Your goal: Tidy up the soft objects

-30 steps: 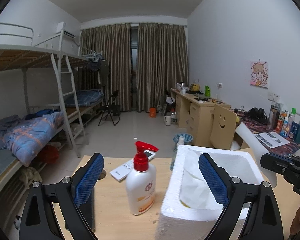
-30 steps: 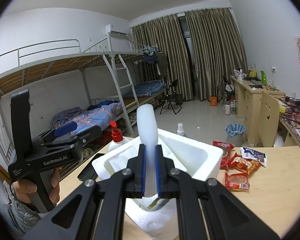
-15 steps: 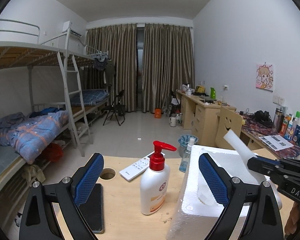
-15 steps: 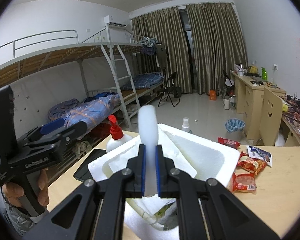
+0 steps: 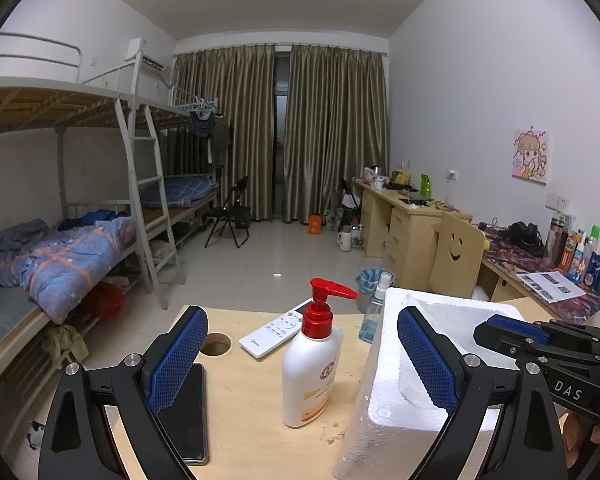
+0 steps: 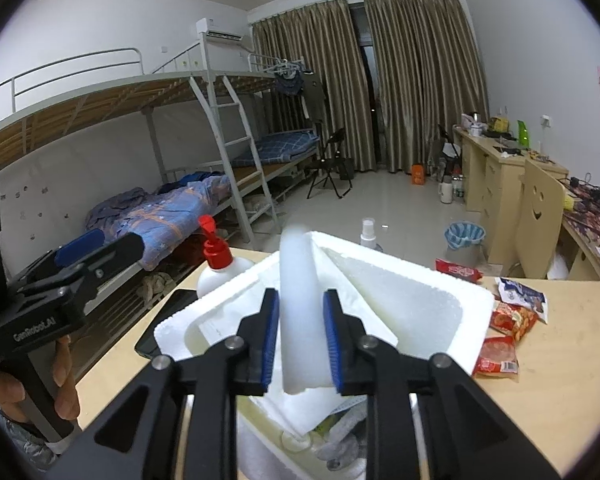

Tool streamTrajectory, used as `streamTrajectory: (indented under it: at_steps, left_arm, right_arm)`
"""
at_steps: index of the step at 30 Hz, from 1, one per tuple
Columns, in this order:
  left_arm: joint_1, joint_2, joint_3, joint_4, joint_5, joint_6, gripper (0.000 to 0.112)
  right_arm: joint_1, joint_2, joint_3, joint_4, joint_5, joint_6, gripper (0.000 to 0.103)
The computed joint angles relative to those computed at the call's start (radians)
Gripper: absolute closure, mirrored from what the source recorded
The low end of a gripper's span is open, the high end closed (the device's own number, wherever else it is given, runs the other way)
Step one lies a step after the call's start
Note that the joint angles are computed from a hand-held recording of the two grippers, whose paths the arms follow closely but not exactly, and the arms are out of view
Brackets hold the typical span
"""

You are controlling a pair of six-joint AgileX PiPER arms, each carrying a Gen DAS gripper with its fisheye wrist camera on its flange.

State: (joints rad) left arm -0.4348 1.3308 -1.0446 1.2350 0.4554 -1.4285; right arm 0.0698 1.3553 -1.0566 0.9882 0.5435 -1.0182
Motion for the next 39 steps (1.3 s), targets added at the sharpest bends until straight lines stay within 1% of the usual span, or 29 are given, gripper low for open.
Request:
streamTrajectory:
  at_steps: [2, 4, 8, 10, 14, 16, 20, 22, 24, 26, 28, 31, 32, 33, 35, 36, 39]
  left_arm:
    - [0.004, 0.001, -0.002, -0.006, -0.008, 0.004, 0.016]
    - [0.005, -0.003, 0.003, -0.006, -0.010, 0.002, 0.016]
    - [0.005, -0.004, 0.003, -0.006, -0.011, 0.005, 0.016]
    - [0.003, -0.006, 0.004, -0.009, -0.014, 0.008, 0.016]
    - [-0.021, -0.019, 0.006, -0.005, 0.002, 0.007, 0.016]
    - [-0.044, -0.029, 0.008, -0.003, 0.021, 0.006, 0.016]
    - [-0.096, -0.056, 0.012, -0.015, 0.062, 0.013, 0.016]
    - [-0.132, -0.072, 0.015, -0.011, 0.095, 0.008, 0.016]
    - [-0.173, -0.091, 0.022, -0.002, 0.129, -0.004, 0.016]
    - [-0.218, -0.111, 0.028, 0.002, 0.163, -0.011, 0.016]
    - [-0.262, -0.129, 0.038, 0.013, 0.198, -0.026, 0.016]
    - [-0.341, -0.157, 0.046, 0.026, 0.266, -0.047, 0.015]
    - [-0.369, -0.167, 0.049, 0.036, 0.291, -0.061, 0.010]
    - [-0.401, -0.175, 0.052, 0.047, 0.322, -0.076, 0.009]
    - [-0.460, -0.186, 0.049, 0.066, 0.382, -0.088, 0.009]
    - [-0.499, -0.186, 0.045, 0.076, 0.424, -0.093, 0.009]
    - [-0.587, -0.198, 0.048, 0.101, 0.511, -0.119, 0.009]
  right_arm:
    - [0.009, -0.005, 0.004, -0.008, -0.008, 0.004, 0.072]
    - [0.014, -0.012, 0.010, -0.011, -0.010, 0.008, 0.057]
    - [0.014, -0.024, 0.019, 0.002, -0.014, -0.010, 0.054]
    - [0.016, -0.033, 0.023, -0.013, -0.021, 0.007, 0.049]
    - [0.004, -0.057, 0.036, -0.017, -0.019, 0.019, 0.042]
    - [-0.009, -0.081, 0.052, -0.006, -0.015, 0.012, 0.033]
    - [-0.054, -0.142, 0.093, 0.028, 0.008, -0.018, 0.027]
    - [-0.088, -0.183, 0.109, 0.032, 0.026, -0.015, 0.021]
    - [-0.125, -0.224, 0.124, 0.036, 0.049, -0.018, 0.018]
    - [-0.169, -0.279, 0.150, 0.045, 0.067, -0.022, 0.012]
    - [-0.200, -0.323, 0.172, 0.066, 0.078, -0.031, 0.001]
    - [-0.302, -0.384, 0.199, 0.121, 0.152, -0.080, 0.000]
    - [-0.340, -0.410, 0.210, 0.139, 0.178, -0.093, 0.000]
    - [-0.350, -0.421, 0.214, 0.144, 0.178, -0.094, 0.000]
    - [-0.410, -0.453, 0.224, 0.167, 0.224, -0.114, 0.000]
    - [-0.417, -0.462, 0.227, 0.165, 0.229, -0.109, 0.000]
    - [-0.496, -0.496, 0.236, 0.191, 0.305, -0.131, 0.000]
